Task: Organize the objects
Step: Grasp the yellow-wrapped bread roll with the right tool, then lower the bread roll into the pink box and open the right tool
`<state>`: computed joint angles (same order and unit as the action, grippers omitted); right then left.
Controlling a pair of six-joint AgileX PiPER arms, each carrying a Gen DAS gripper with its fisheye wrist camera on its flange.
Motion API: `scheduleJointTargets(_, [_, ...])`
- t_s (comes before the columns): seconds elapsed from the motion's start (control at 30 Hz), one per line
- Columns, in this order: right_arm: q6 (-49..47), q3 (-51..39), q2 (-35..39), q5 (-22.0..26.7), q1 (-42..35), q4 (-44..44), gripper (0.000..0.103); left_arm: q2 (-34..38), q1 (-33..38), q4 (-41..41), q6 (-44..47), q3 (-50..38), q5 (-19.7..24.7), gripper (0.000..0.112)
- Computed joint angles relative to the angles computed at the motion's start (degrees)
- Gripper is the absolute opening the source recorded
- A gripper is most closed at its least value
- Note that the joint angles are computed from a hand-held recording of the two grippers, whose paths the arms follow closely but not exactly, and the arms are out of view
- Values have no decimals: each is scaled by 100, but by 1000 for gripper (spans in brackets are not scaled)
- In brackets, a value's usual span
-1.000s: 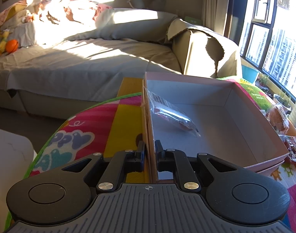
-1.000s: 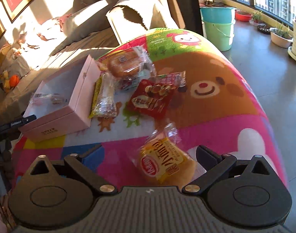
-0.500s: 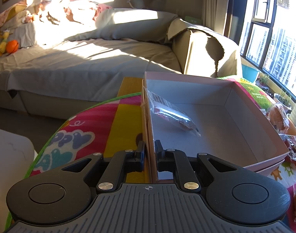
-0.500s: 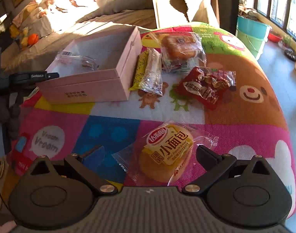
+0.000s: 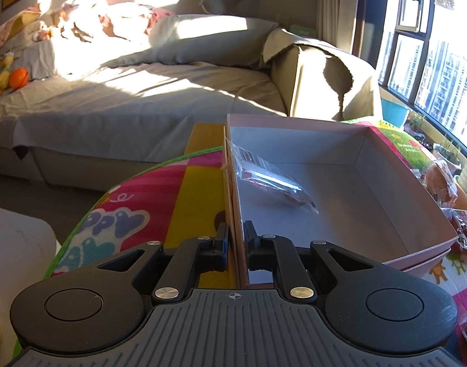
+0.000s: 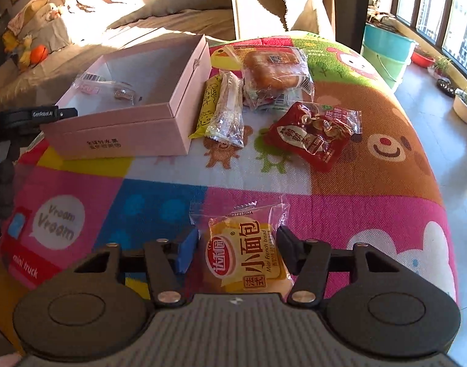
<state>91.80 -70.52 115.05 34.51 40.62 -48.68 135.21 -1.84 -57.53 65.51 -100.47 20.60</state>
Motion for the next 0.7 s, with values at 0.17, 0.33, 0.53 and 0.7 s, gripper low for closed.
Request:
scheduleJointTargets(0.17, [-150, 154, -225, 92, 153, 247, 53, 2, 14, -31, 32, 0, 13, 12])
scheduleJointTargets(0.33, [-375, 47, -514, 68, 225, 275, 51, -4, 38, -132, 135, 18, 68, 13])
scheduleJointTargets(0.53, [-907, -673, -684, 130, 167, 24, 51, -5, 63, -296, 287, 45, 117, 13])
scheduleJointTargets(0.7, [-1626, -2530, 45, 186, -108, -369, 51, -2, 77, -179, 196, 7, 183, 13])
